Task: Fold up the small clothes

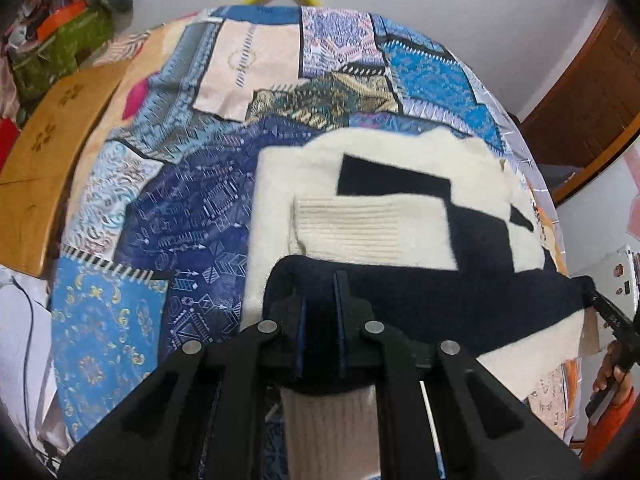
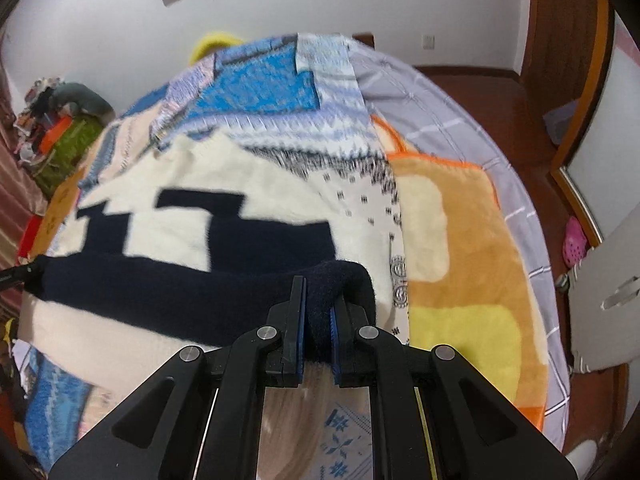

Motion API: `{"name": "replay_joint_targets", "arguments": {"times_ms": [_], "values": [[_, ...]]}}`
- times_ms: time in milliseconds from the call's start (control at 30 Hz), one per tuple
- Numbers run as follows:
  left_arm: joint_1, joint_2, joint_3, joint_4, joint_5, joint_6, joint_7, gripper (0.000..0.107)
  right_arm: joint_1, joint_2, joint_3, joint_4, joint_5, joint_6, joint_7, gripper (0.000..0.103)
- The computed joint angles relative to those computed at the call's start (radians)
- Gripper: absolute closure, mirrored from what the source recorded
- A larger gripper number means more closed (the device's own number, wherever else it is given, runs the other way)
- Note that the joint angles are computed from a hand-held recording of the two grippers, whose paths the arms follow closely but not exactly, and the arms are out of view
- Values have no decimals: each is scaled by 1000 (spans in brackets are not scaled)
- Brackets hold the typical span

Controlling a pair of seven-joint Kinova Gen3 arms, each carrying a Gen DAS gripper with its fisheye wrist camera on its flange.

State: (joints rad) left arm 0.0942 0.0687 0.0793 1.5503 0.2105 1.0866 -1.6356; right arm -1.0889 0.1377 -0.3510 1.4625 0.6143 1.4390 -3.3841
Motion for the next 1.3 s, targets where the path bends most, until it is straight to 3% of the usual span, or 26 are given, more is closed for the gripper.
{"name": "replay_joint_targets", "arguments": {"times_ms": [233,567,667,700,733,1067,1233,1300], "values": [[4,-2,3,8,-6,-3,-37,91,32,0,5,37,-68,-65,22,93],[-2,-32,-3,-10,-1,62,-66,83,3,-6,-13,-28,-77,44,42,83],[5,-56,0,-7,-38,65,-40,67,-22,-9,-22,-48,-67,87,33,83],[11,-67,4,-2,-63,57,-22,53,-32,-11,-26,-54,-61,103,26,83],[8,-92,14,16,-90,34,-9,47,-39,-13,-29,-57,-57,114,19,83],[3,-178,-19,68,-48,74,-79,46,-89,-22,-62,-72,-31,153,-42,80],[12,-190,-8,113,-46,83,-74,46,-108,-21,-63,-58,-27,135,-74,60],[15,-192,-7,132,-44,86,-74,46,-110,-26,-64,-41,-27,115,-99,59]]}}
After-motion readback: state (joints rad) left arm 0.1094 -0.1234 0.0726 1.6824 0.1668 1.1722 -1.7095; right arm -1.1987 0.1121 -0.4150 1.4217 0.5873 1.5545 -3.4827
